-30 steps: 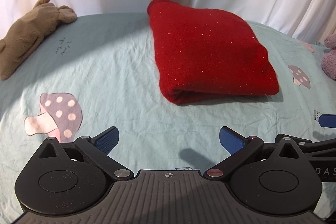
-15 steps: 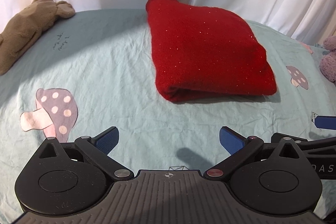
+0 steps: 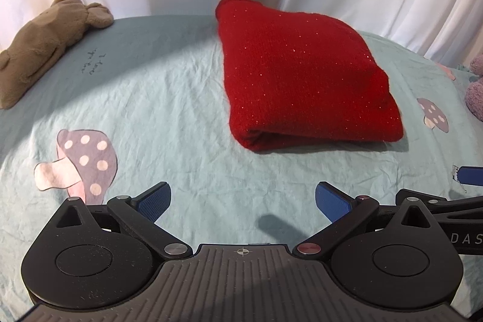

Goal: Fold small clothes

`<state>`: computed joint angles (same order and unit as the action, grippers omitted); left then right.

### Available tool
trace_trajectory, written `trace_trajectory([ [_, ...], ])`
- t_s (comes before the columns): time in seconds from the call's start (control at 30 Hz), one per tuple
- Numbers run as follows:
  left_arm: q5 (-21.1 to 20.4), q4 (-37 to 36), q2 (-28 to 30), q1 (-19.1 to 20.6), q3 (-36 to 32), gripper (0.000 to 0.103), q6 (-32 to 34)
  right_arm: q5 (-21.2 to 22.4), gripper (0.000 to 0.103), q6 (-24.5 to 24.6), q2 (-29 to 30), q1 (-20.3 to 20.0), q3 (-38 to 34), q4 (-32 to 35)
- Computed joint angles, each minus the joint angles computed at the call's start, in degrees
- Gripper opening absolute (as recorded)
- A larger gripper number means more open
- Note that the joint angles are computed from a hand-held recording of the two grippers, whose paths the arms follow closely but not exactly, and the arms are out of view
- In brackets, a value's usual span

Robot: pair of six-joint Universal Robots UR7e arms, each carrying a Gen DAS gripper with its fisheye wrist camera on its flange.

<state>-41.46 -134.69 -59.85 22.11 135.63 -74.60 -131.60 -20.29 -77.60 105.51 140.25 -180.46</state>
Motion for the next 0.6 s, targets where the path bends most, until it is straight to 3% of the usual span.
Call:
trace_trajectory([
  [0.4,1.9,3.8,1.0,-0.6,-1.1,0.103,0.2,-0.2,0.099,-0.4,0.1,0.0,0.0,-0.7],
  [0.6,1.0,-1.5,0.8,-0.3,0.3,0.103,2.4,-0.1,0.099,-0.5,-0.1,0.0,0.2,-0.9],
])
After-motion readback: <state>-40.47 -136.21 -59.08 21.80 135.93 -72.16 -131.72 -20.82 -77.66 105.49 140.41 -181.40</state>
